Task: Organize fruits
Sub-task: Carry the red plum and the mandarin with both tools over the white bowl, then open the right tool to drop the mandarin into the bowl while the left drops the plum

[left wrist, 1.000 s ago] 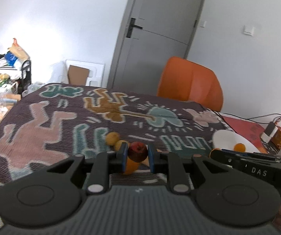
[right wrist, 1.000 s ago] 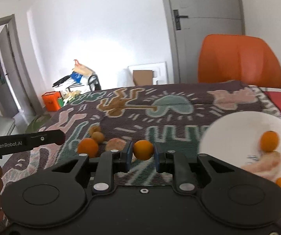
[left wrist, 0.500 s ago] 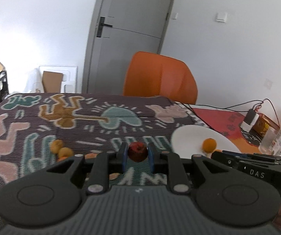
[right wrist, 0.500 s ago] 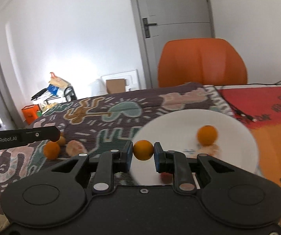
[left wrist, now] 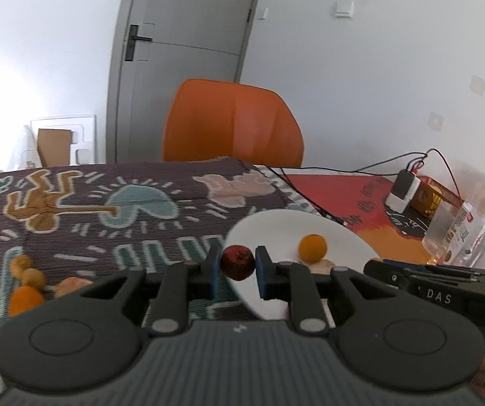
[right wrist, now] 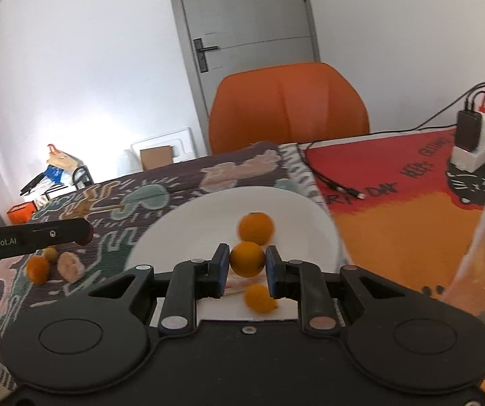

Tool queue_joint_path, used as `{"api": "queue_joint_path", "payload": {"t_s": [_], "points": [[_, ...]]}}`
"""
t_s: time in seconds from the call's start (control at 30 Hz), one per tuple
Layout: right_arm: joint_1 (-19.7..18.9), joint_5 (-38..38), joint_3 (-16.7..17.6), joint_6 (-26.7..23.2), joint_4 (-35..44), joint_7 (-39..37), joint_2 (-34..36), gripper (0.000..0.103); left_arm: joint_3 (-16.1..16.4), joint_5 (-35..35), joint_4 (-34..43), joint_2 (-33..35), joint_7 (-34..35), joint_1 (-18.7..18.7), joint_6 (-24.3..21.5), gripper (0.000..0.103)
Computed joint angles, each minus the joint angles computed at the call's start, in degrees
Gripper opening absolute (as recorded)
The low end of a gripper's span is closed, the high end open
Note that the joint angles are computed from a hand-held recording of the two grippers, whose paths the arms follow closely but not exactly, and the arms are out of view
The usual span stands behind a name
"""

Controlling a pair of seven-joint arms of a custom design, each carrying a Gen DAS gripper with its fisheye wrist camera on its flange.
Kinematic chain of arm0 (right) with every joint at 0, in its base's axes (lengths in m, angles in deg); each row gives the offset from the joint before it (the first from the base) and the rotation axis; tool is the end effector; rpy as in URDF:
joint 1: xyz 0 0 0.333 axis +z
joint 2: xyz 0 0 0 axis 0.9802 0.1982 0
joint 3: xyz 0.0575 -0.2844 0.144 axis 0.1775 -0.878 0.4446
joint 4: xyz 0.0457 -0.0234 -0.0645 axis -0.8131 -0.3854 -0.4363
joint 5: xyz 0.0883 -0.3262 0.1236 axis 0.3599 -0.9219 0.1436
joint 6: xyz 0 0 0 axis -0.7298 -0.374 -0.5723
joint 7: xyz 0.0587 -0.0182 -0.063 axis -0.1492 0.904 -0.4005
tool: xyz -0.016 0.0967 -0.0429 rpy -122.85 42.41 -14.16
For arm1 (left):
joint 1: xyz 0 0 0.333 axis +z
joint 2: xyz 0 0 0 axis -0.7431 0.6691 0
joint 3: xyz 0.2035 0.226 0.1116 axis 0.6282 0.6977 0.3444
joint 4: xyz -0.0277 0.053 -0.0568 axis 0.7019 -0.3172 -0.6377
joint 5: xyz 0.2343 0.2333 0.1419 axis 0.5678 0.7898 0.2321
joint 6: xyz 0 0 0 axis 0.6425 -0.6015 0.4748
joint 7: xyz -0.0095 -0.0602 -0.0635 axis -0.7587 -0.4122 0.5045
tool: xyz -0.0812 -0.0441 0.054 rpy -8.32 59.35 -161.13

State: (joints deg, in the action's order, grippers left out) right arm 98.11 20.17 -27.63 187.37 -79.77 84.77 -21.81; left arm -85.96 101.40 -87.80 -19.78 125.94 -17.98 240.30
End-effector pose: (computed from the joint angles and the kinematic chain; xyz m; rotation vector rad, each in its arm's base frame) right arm 0.6577 0.1822 0.3168 -1.4523 1.5843 -0.7528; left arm 0.6971 -0.0699 0.3439 -1.4372 1.9244 -1.2813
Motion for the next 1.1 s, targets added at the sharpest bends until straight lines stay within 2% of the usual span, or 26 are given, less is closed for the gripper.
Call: {"api": "queue_joint_path", "payload": {"t_s": [0.33, 0.37, 0.6, 0.77, 0.8, 0.87, 0.93, 1.1], "points": [[-3.31, -3.19, 1.65, 0.14, 0.73, 1.86, 1.10, 0.023, -1.42, -2.22, 2.19, 1.88, 3.82, -2.38, -2.82, 0.020], [-4.14, -4.27, 2.44, 0.14, 0.65, 2.20, 1.15, 0.028, -1.63, -2.51, 2.11, 1.96, 4.34, -2.50, -3.01, 0.020], [-6.72, -7.69, 5.06, 2.44, -3.58, 5.37, -0.30, 0.029, -2.71, -4.66, 1.23, 2.30, 7.55, -3.27, -4.40, 0.020], [-7.52, -9.76, 5.74, 4.11, -6.50, 7.64, -1.41, 0.029, -5.32, -6.41, 0.06, 2.77, 11.00, -2.29, -6.50, 0.021], [-7.36, -9.80, 5.53, 4.32, -6.76, 7.90, -1.54, 0.029, -5.38, -6.89, -0.40, 2.47, 11.60, -2.29, -6.27, 0.025], [-7.23, -9.99, 5.29, 4.61, -7.15, 8.40, -1.73, 0.029, -4.02, -7.90, -1.10, 1.04, 11.71, -3.16, -5.53, 0.026], [-7.02, -10.07, 5.08, 4.92, -7.47, 8.77, -1.88, 0.029, -4.22, -8.32, -1.71, 0.68, 11.78, -2.59, -4.78, 0.027], [-6.49, -9.95, 4.81, 5.39, -7.99, 9.51, -2.02, 0.029, -2.18, -8.51, -3.29, -1.66, 8.98, -1.97, -2.56, 0.032]]}}
